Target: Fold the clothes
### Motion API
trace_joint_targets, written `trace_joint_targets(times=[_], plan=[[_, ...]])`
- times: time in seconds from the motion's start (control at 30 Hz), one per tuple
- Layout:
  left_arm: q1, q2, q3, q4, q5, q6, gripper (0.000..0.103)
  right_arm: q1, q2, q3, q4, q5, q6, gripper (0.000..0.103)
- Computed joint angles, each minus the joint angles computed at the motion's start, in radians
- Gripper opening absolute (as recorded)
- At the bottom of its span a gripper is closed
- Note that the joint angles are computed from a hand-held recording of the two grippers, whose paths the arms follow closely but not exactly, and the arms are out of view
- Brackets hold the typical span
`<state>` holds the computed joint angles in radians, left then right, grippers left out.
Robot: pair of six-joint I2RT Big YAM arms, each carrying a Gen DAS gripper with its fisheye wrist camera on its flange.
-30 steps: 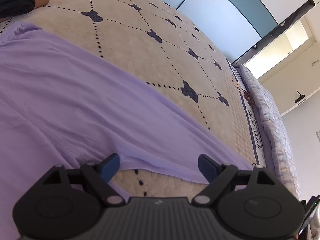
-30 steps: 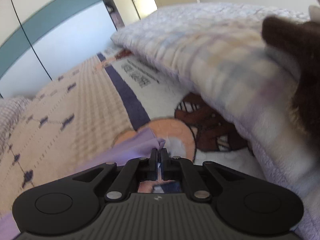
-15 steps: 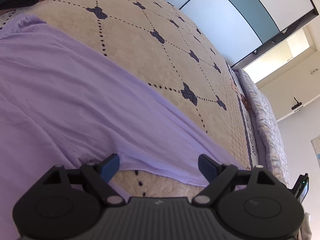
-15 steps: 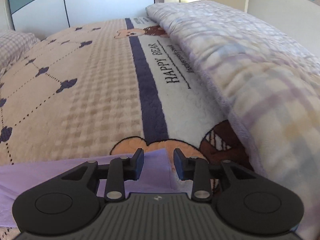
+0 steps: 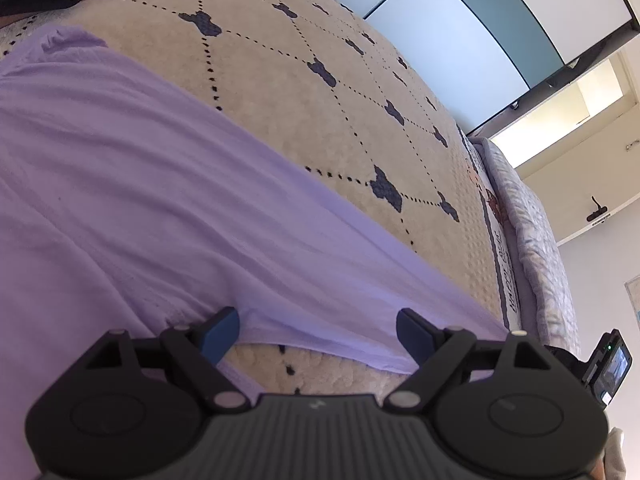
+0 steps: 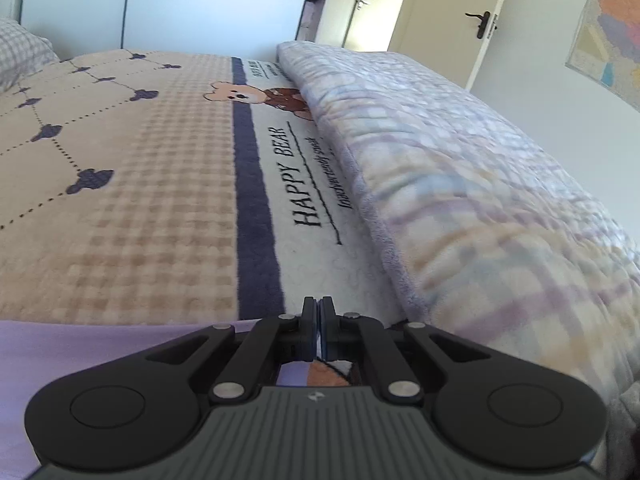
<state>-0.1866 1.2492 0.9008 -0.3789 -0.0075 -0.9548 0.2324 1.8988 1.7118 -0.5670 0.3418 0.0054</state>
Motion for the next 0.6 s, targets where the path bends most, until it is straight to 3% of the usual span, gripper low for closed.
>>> trace_joint_targets(times=[0.07,0.17,0.23,0.3,0.33,0.43,0.6], plan=[[-0.001,0.002,0.003,-0.003,-0.001,0.004,0.087,-0.004,0.023,0.032,-0.053,0.001,0.02,0.002],[0.001,0.0,0.002,-0.001,0.001,-0.002,0.087,0.007,-0.023,-0.033,0.032,0.021,0.04,0.007],[-0.003,0.002,0.007,-0.006,-0.005,-0.001,0.087,0.014,-0.079,-0.095,0.072,-0.083,0.068,0.009],[-0.006,0.006,0.01,-0.008,-0.007,0.007,0.087,0.033,-0.11,-0.119,0.04,-0.211,0.049,0.029],[-0.006,0.006,0.01,-0.008,-0.006,0.011,0.087,0.049,-0.122,-0.133,0.031,-0.253,0.013,0.032],[0.002,-0.001,-0.002,0.003,0.003,0.003,0.087,0.084,-0.141,-0.174,0.025,-0.285,-0.056,0.033],[-0.002,0.005,0.002,-0.001,-0.005,0.017,0.087,0.032,-0.118,-0.197,-0.014,-0.298,0.033,0.038]])
